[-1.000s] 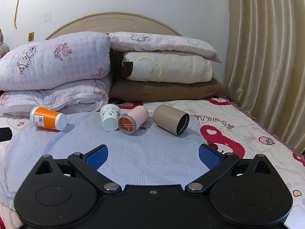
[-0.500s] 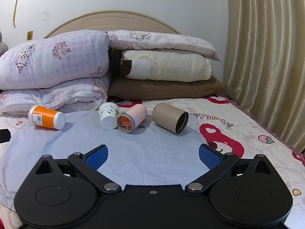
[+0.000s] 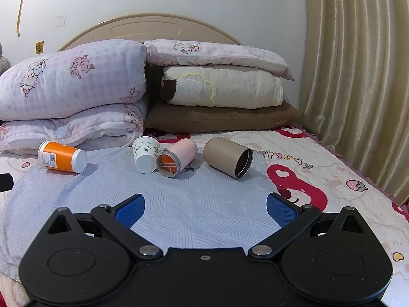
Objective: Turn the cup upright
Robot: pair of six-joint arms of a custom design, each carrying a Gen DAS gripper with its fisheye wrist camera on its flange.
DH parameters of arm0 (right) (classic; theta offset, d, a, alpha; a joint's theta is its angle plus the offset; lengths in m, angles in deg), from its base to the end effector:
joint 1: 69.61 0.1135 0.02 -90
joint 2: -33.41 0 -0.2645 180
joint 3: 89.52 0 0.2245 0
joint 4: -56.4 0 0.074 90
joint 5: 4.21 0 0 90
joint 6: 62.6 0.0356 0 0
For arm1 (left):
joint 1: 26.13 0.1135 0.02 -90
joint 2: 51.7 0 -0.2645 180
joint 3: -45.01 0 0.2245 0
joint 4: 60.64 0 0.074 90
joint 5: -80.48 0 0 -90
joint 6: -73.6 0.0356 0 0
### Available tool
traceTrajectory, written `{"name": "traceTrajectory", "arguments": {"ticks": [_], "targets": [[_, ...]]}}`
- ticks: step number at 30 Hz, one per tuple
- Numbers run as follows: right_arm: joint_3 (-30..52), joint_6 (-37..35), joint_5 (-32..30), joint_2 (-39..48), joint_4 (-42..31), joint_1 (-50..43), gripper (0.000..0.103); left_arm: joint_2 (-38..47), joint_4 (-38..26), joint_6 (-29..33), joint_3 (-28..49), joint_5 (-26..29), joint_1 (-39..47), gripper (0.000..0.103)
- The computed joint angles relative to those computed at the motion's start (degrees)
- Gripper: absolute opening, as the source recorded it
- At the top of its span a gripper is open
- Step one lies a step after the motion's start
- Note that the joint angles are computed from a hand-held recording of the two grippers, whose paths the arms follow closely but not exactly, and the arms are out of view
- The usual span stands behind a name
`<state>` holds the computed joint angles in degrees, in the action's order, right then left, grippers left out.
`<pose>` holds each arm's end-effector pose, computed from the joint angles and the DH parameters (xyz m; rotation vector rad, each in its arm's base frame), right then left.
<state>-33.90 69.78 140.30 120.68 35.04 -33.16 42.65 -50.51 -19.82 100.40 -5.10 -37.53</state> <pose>0.2227 0.1285 0.1843 0.4576 2.0236 -0.3795 0.3039 -0.0641 0.1833 0.1921 2.0721 -0.2382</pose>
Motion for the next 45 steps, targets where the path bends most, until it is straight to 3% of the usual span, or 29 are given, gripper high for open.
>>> {"name": "traceTrajectory", "arguments": {"ticks": [11, 16, 20, 26, 28, 32, 34, 37, 42, 45], "targets": [[0.5, 0.1, 0.0, 0.4, -0.4, 0.2, 0.103, 0.0, -0.4, 0.0, 0.1, -0.2, -0.2, 0.103], [2.0, -1.5, -1.8, 0.0, -0.6, -0.2, 0.103, -1.5, -7.8, 0.6, 4.4, 3.7, 2.2, 0.103], [3.5, -7.7, -4.4, -0.4, 2.7, -0.6, 0.103, -2.4, -13.2, 2.1, 9.9, 4.6, 3.8, 0.103], [4.8, -24.9, -16.6, -0.4, 18.4, -3.9, 0.103, 1.0, -22.9, -0.1, 23.6, 7.8, 6.4, 0.103], [6.8, -30.9, -22.9, 0.9, 22.8, -6.0, 0.103, 3.8, -27.2, -1.5, 29.9, 8.8, 7.1, 0.103], [14.5, -42.6, -38.8, 5.7, 24.7, -11.3, 0.103, 10.9, -33.8, -3.3, 42.0, 8.8, 7.7, 0.103], [22.4, -46.2, -47.5, 9.7, 18.5, -14.4, 0.103, 14.9, -36.4, -3.1, 48.0, 8.6, 7.8, 0.103], [36.8, -51.1, -54.7, 17.2, 6.6, -17.2, 0.102, 21.6, -40.3, -3.6, 57.0, 10.2, 8.6, 0.101], [62.0, -63.7, -57.9, 31.2, -14.0, -18.1, 0.099, 33.7, -48.3, -5.7, 73.3, 11.7, 9.3, 0.101], [76.0, -67.4, -59.5, 39.6, -23.6, -18.0, 0.099, 41.1, -53.3, -8.2, 83.2, 13.5, 9.7, 0.101]]}}
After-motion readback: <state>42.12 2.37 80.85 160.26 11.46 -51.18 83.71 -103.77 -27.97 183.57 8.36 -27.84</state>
